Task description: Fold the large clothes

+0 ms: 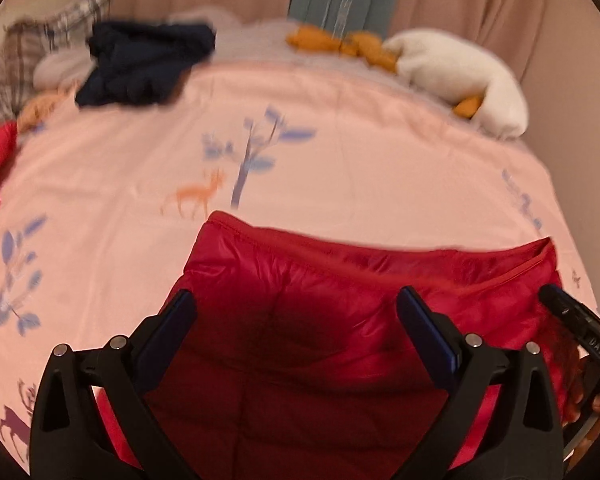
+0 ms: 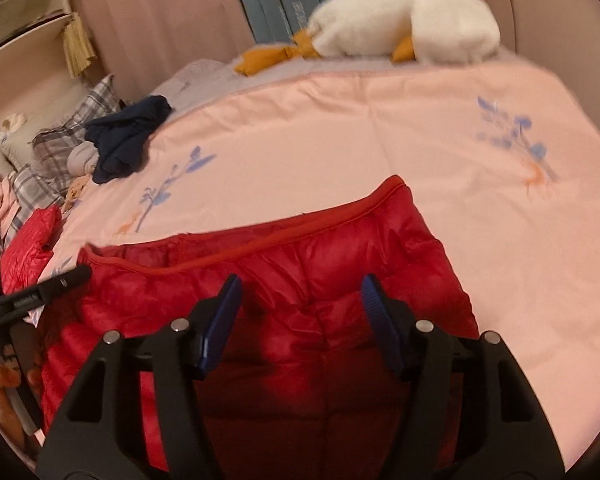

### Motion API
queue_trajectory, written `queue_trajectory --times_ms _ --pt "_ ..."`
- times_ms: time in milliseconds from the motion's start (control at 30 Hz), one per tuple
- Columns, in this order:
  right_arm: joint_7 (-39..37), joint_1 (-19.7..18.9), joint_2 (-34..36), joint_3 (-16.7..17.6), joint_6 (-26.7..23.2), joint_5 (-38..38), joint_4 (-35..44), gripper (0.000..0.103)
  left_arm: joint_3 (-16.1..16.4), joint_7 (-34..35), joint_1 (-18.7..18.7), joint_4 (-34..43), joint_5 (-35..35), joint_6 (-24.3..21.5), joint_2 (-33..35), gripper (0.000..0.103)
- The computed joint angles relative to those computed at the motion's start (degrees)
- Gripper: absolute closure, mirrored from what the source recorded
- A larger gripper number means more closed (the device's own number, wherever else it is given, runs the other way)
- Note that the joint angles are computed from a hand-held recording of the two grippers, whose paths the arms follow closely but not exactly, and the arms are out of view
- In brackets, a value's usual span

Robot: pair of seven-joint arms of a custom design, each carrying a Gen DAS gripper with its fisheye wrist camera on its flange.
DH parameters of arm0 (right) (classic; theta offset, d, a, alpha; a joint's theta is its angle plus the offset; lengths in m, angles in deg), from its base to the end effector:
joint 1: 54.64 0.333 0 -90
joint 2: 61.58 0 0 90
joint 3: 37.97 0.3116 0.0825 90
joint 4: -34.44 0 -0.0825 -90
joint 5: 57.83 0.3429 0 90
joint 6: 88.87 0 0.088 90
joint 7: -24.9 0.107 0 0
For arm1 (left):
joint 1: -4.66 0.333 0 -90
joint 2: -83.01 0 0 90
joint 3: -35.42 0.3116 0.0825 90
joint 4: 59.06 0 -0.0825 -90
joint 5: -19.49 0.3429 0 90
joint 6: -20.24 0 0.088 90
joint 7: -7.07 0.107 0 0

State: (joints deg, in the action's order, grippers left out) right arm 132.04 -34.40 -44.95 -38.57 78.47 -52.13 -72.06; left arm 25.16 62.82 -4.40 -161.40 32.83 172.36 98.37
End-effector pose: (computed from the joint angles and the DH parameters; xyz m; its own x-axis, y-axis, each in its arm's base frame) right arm 0.6027 0.2093 0.4741 0.0636 -0.9576 -0.2810 -0.7568 0.1373 -0.6391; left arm 0.6019 -0.2058 0.4888 0.0526 -0.9819 0.1821 -0.8228 -0.1460 -0.5492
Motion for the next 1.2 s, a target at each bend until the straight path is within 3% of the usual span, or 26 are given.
queue_trajectory --times_ms 33,133,333,400,567,733,867,967,1067,1200 --pt "-0.9 -1.3 0.8 1.2 -0.8 2.1 0.7 0.040 0.2 -0.4 0.0 0.8 -0.3 -2.0 0.9 0.002" --pt "-4.1 -3.7 2.6 3.8 -3.1 7.4 2.6 0.039 -1.0 1.6 1.7 0.3 -4.6 -2.5 1.8 0.002" --pt "-2.3 -1.4 4.1 1.4 -6.1 5.2 4.6 0.036 0.4 -0.6 -0.1 2.1 -1.7 -5.0 3.0 0.002" --pt "-1.2 -0.5 3.0 0.5 -4.6 3.9 3.2 0.036 1.0 -2.1 -0.7 2.2 0.1 -5.4 2.7 0.002" --pt "3.8 3.4 -3.7 -2.7 3.4 -4.0 -5.4 0.033 3.1 -9.9 -3.7 -3.2 12.3 -2.7 -3.5 0.002" --pt "12.2 6.7 -11.2 -4.8 7.8 -16.4 -13.3 0.030 1.1 -12.6 -3.6 -10.3 18.4 1.6 -11.0 0.002" --pt "17.0 5.7 -16.6 -2.2 10.3 -21.5 -19.6 0.030 -1.0 -12.1 -3.6 -16.2 17.9 3.8 -16.2 0.002" --pt "24.6 3.0 -19.0 0.9 10.7 -29.6 -22.6 0.030 -2.3 -13.0 -3.7 -20.6 17.8 5.6 -19.1 0.002" --pt "29.1 0.2 -18.9 4.4 8.1 -35.3 -22.4 0.030 -3.5 -14.8 -3.8 -22.9 19.6 5.1 -19.9 0.002" --pt "28.3 -1.0 -17.0 6.8 4.4 -34.9 -21.6 0.029 -3.6 -14.7 -4.0 -24.2 18.1 5.7 -19.2 0.002"
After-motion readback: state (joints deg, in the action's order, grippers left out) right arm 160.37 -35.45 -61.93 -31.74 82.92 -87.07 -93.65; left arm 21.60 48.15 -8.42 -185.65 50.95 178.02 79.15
